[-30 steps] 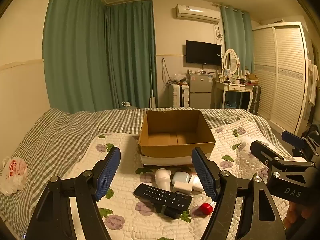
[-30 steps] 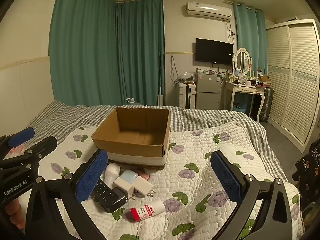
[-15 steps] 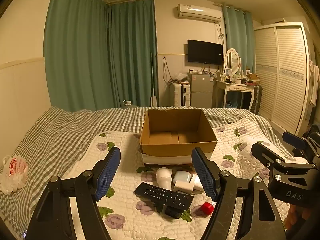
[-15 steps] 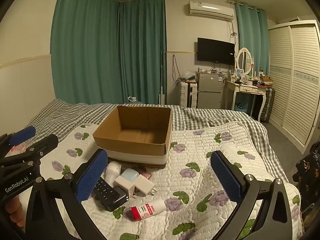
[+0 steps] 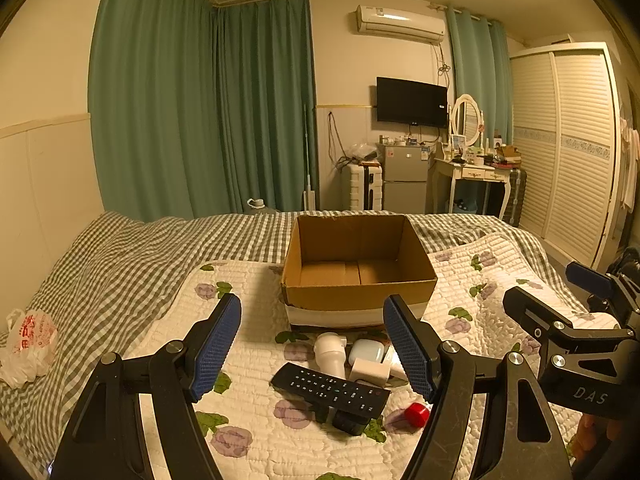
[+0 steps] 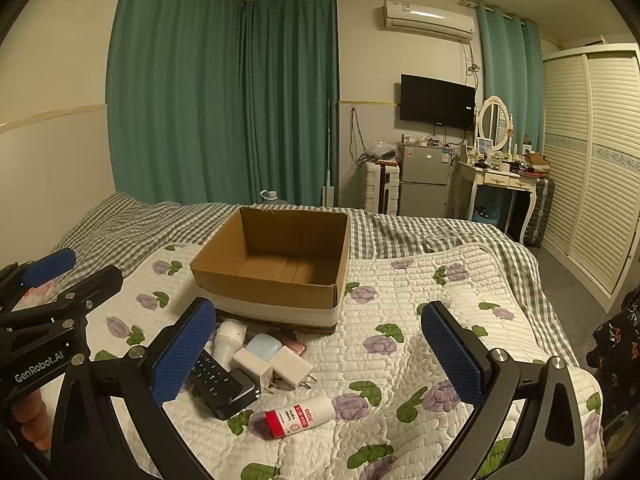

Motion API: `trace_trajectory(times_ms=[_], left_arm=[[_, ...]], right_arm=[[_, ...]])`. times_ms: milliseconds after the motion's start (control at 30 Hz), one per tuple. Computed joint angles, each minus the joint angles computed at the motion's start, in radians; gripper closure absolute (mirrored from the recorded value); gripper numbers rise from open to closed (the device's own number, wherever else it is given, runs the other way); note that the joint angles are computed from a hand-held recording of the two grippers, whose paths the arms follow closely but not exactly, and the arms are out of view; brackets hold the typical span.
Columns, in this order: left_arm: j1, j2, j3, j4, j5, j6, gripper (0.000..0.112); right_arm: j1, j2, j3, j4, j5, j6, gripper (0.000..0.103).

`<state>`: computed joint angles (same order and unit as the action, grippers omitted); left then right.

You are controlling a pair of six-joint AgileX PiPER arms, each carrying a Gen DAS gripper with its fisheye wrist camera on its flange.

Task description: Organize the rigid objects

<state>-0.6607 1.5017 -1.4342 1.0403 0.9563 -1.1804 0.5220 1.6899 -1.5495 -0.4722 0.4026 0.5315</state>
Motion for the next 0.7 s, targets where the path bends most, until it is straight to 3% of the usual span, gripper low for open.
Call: trace_trajectory(times_ms=[700], left_arm=[[0.011, 0.021, -0.029, -0.023, 0.023, 0.021, 0.036]], right_arm=[[-0.001, 0.003, -0.007, 0.047, 0.011, -0.061, 0.000]])
